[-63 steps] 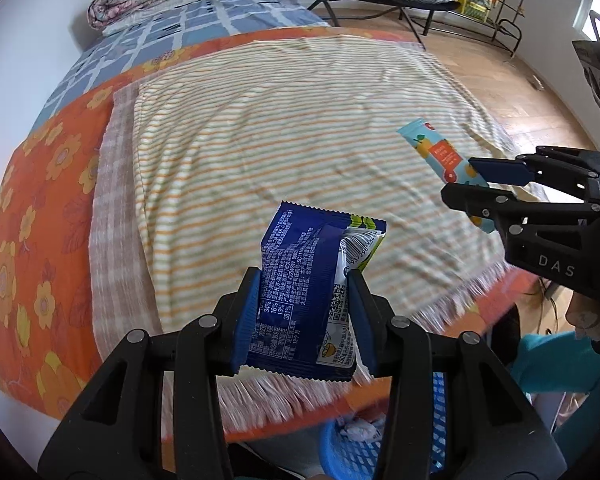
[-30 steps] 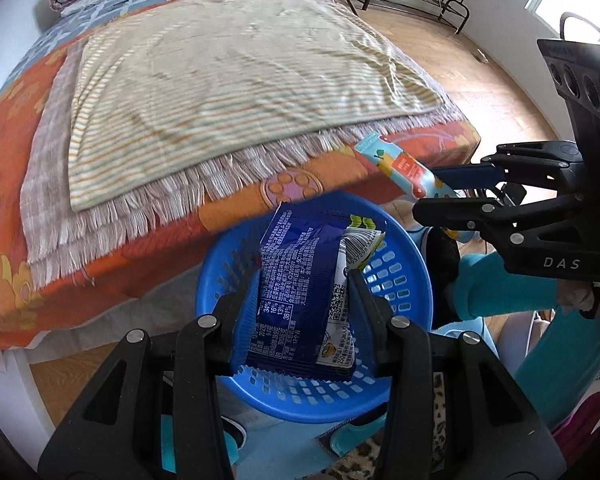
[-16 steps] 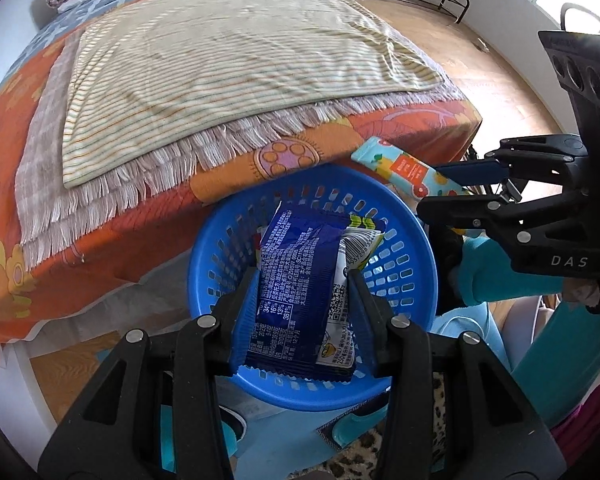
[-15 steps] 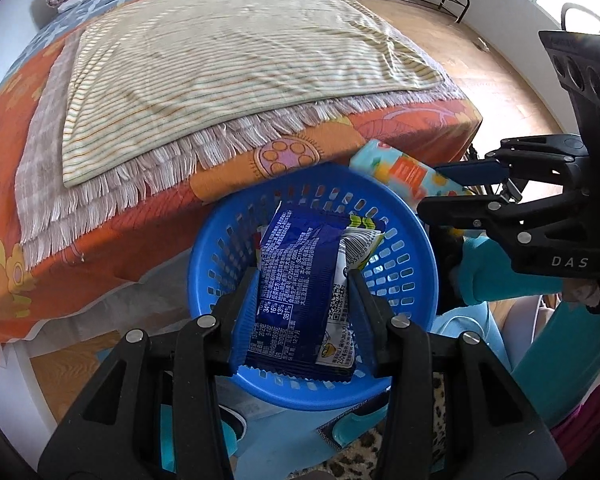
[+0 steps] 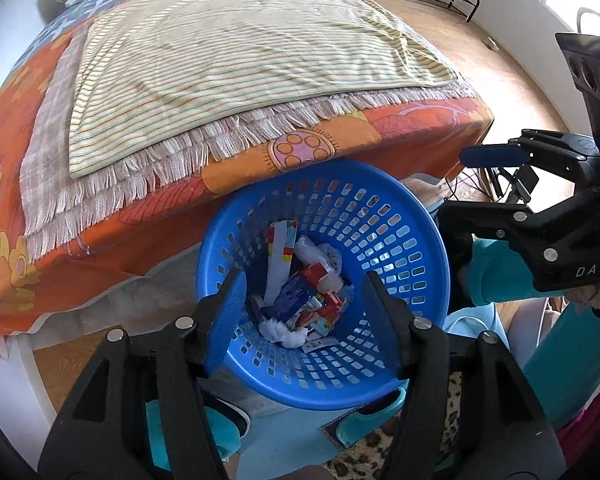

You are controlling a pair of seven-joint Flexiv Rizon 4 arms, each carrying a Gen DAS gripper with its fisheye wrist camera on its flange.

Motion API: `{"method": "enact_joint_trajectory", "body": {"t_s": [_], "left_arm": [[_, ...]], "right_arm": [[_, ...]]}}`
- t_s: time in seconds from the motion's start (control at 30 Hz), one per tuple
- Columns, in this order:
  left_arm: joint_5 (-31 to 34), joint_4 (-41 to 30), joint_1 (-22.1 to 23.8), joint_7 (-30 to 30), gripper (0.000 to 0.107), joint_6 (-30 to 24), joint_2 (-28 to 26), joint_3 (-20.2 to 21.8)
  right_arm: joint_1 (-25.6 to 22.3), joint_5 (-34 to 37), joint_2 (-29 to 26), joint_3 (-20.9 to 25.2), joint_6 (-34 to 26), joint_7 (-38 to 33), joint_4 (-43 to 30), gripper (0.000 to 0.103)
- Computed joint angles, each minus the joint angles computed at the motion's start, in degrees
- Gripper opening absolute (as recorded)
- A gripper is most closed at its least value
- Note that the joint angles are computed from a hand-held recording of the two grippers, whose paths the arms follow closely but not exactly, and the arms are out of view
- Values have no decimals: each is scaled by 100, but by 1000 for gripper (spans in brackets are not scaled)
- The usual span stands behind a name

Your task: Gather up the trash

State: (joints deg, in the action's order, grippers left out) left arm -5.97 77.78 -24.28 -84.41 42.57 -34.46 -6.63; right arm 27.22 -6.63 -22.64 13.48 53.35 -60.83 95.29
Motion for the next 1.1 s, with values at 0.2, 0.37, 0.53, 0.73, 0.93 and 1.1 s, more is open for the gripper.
{"method": "enact_joint_trajectory", "body": {"t_s": [0.2, 0.37, 0.53, 0.73, 0.93, 1.1], "left_arm": [[47, -77, -6, -103, 61, -52, -28, 49], [103, -240, -1, -197, 61, -60, -62, 90], [170, -479, -13, -250, 62, -47, -118, 116], [277, -855, -42, -348, 67, -45, -233, 182], [354, -1277, -58, -364, 67, -60, -377, 219], [360, -1780, -67, -433, 67, -34, -574, 262]], "right_arm": [[44, -141, -6, -71, 10, 87, 2, 85], [57, -261, -4, -127, 41, 187, -44, 88], [62, -415, 16, -188, 114, 299, -99, 90], [37, -603, 7, -256, 109, 278, -266, 92], [-7, -756, -32, -337, 108, 209, -480, 92], [-46, -867, -114, -427, 225, 209, -708, 93]]}}
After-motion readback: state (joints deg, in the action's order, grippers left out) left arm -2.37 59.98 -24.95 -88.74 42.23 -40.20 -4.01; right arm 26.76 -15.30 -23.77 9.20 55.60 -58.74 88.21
